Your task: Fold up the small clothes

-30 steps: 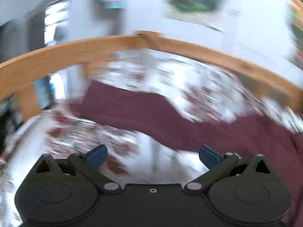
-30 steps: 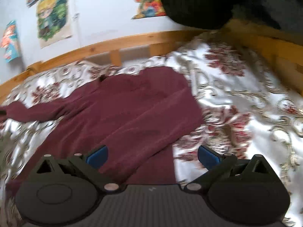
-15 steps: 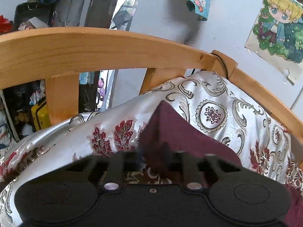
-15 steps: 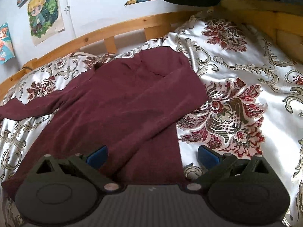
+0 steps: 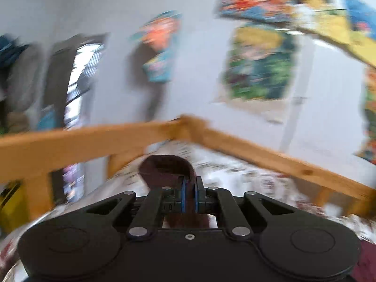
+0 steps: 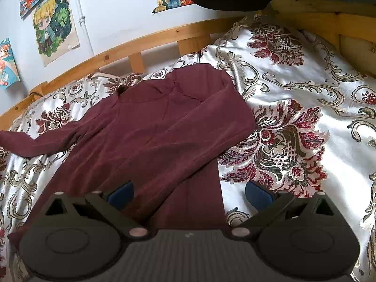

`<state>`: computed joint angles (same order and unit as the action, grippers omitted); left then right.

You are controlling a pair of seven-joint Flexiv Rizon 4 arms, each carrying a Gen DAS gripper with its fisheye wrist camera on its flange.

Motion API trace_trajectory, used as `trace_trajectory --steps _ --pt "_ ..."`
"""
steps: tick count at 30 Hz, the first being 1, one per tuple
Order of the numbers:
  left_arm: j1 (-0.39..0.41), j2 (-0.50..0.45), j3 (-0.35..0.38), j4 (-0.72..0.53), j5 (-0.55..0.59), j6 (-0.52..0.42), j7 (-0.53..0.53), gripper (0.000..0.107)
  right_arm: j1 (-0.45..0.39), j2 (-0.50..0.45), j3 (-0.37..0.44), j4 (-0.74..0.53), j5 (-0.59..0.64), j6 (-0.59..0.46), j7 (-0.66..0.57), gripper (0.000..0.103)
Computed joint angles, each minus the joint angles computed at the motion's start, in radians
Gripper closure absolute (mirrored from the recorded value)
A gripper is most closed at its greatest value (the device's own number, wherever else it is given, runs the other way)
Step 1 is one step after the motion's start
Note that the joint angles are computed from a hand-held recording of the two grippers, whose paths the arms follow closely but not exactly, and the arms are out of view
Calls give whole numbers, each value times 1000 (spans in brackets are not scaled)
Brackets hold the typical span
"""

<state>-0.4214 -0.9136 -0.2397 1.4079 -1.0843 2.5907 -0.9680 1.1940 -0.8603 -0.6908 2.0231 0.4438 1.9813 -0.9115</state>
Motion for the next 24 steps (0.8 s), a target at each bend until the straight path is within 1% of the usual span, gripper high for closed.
trace_trajectory --steps 3,6,8,11,13,16,19,21,24 --pt "-7 9 16 8 171 -68 -38 100 -1 -1 -1 -1 5 2 3 0" --pt "-14 6 30 -15 357 -165 -86 100 -2 -1 -2 0 10 6 4 0" --pt "-7 -1 20 -42 477 -245 -134 100 0 -3 -5 0 17 8 6 0" --pt "41 -17 -49 -74 711 -355 -251 100 2 -5 -12 1 25 12 7 0" --pt "73 -37 -106 -97 840 -432 -310 100 10 -14 -29 2 34 13 5 0" --pt "125 -89 -216 -156 1025 -565 -359 100 15 -25 -51 5 44 12 6 0" --pt "149 -163 -320 -250 1148 -707 -356 100 17 -37 -73 9 53 3 18 0" --pt "154 -204 -378 -284 1184 -776 -320 100 19 -44 -89 13 58 -7 36 0" --pt "128 -241 -395 -320 1164 -845 -250 100 23 -58 -114 23 63 -14 70 0"
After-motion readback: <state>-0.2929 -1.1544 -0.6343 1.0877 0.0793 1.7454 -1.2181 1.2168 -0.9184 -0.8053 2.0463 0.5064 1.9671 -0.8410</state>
